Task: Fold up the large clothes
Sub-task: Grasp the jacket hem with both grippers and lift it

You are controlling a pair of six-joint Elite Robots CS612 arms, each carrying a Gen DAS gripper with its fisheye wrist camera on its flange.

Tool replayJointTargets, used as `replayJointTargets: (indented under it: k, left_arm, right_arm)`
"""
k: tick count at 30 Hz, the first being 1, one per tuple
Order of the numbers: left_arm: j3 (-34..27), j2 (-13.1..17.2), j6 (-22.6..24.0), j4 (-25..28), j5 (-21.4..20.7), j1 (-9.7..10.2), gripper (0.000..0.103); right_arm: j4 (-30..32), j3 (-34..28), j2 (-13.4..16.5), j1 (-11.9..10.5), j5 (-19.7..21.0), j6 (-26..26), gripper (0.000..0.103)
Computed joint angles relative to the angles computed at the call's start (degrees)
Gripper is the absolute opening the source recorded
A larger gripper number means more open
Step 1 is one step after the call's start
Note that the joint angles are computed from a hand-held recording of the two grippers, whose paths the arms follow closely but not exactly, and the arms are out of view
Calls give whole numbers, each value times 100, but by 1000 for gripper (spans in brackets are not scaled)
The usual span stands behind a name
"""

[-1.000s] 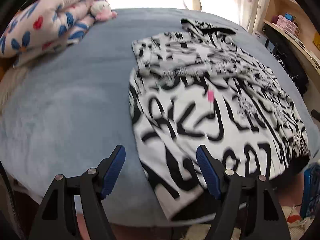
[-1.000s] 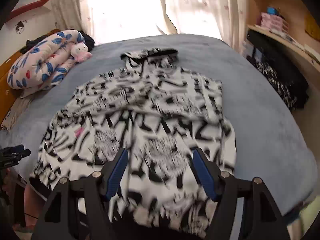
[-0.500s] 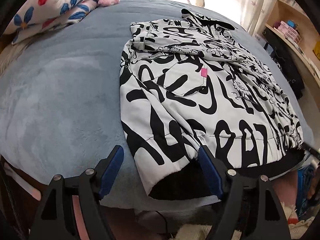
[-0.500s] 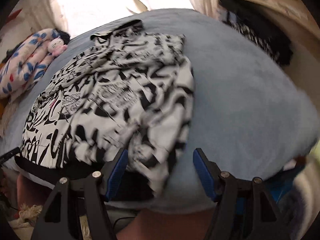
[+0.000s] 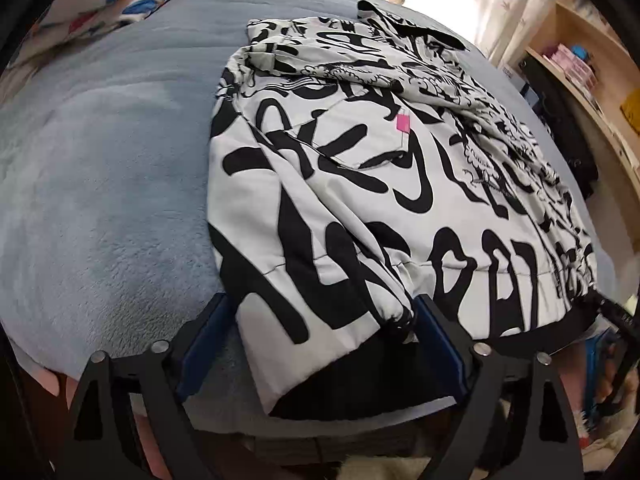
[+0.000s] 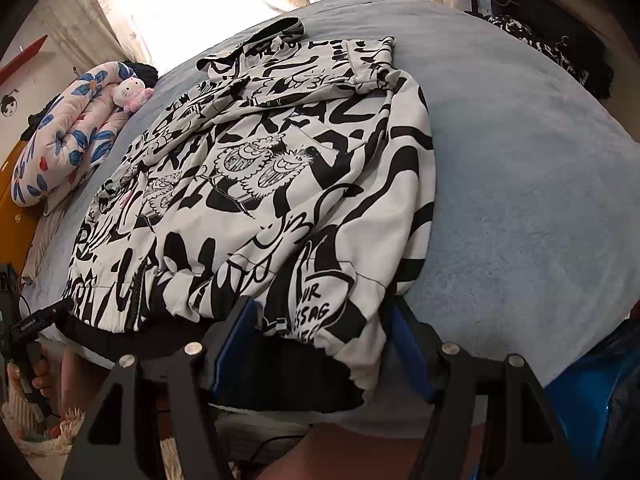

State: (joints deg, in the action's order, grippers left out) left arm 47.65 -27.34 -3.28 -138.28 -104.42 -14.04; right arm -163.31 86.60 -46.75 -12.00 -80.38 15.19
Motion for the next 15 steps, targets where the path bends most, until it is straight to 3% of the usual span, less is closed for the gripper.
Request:
replayJointTargets:
  k: [1, 4, 6, 7, 9, 12, 15]
  left_arm:
    - [0, 11, 44, -20, 54, -18, 92]
    - [-26, 36, 44, -91, 160, -45, 92]
    - [-128, 72, 14, -41, 92, -51, 75]
    - [-185, 87, 51, -14, -24, -48, 68]
    - [-320, 127, 147, 136, -314, -33, 32]
    - [-347, 97, 145, 74, -230, -91, 19]
    - [-278, 23, 35, -226, -279, -93, 17]
  right_arm:
    - [-33, 15, 2, 1, 2, -25, 67]
    - [-12, 5, 0, 30, -64, -181, 51]
    - [3, -37, 3, 64, -47, -290, 31]
    - [39, -77, 6, 105, -158, -356, 30]
    - [47, -139, 13, 160, -288, -461, 23]
    - [-113, -173, -11, 157, -241, -332, 20]
    - [-377, -130, -95, 110, -105, -106, 19]
